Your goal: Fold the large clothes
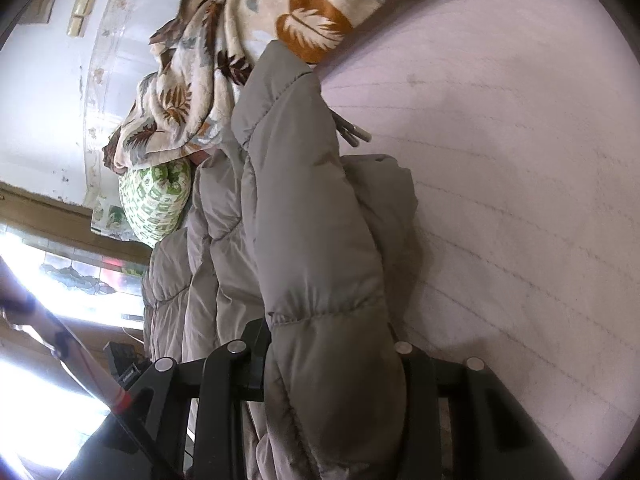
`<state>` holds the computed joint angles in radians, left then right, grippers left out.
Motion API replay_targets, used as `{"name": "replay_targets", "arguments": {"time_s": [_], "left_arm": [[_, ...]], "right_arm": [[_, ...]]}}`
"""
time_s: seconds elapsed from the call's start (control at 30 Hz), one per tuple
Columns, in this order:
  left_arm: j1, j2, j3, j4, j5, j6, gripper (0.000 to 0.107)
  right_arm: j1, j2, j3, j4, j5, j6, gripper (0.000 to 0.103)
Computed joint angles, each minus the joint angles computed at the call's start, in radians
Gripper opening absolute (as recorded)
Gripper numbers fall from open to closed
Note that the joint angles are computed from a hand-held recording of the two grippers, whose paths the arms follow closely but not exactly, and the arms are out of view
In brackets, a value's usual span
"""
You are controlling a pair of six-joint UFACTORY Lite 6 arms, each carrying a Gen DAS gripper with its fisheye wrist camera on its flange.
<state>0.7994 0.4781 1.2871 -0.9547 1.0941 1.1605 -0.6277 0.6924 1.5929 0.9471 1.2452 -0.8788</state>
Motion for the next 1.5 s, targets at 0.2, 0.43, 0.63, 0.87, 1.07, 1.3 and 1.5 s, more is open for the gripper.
{"name": "replay_targets", "arguments": {"time_s": [0.2, 0.43, 0.63, 0.87, 1.07, 1.3, 1.5], "left_arm": [[-0.061, -0.024, -0.042, 0.059, -0.193, -0.117, 0.074], [-0.043, -0.190, -0.101, 0.130, -0.262, -0.183, 0.076], [0.064, -0.396, -0.183, 0.175, -0.319, -0.124, 0.076], [-0.046, -0.556, -0.331, 0.169, -0.443, -0.089, 0.076], [-0.251, -0.495, -0.424, 0.231, -0.759, -0.170, 0.076], [-0.243, -0.266, -0.337, -0.143, -0.837, 0.143, 0.092], [-0.178, -0.090, -0.181, -0.227, -0.701, 0.154, 0.095]], "right_arm": [[0.011, 0.024, -0.015, -0.004, -0.093, 0.045, 0.063], [-0.029, -0.085, -0.092, -0.014, -0.238, 0.102, 0.081], [-0.101, -0.342, -0.221, -0.041, -0.349, 0.042, 0.082], [0.079, -0.624, -0.366, -0.069, -0.337, -0.006, 0.076], [0.490, -0.630, -0.407, -0.110, -0.481, 0.116, 0.046], [0.835, -0.280, -0.119, -0.303, -0.686, 0.416, 0.046], [0.906, 0.045, 0.228, -0.627, -0.693, 0.762, 0.048]]}}
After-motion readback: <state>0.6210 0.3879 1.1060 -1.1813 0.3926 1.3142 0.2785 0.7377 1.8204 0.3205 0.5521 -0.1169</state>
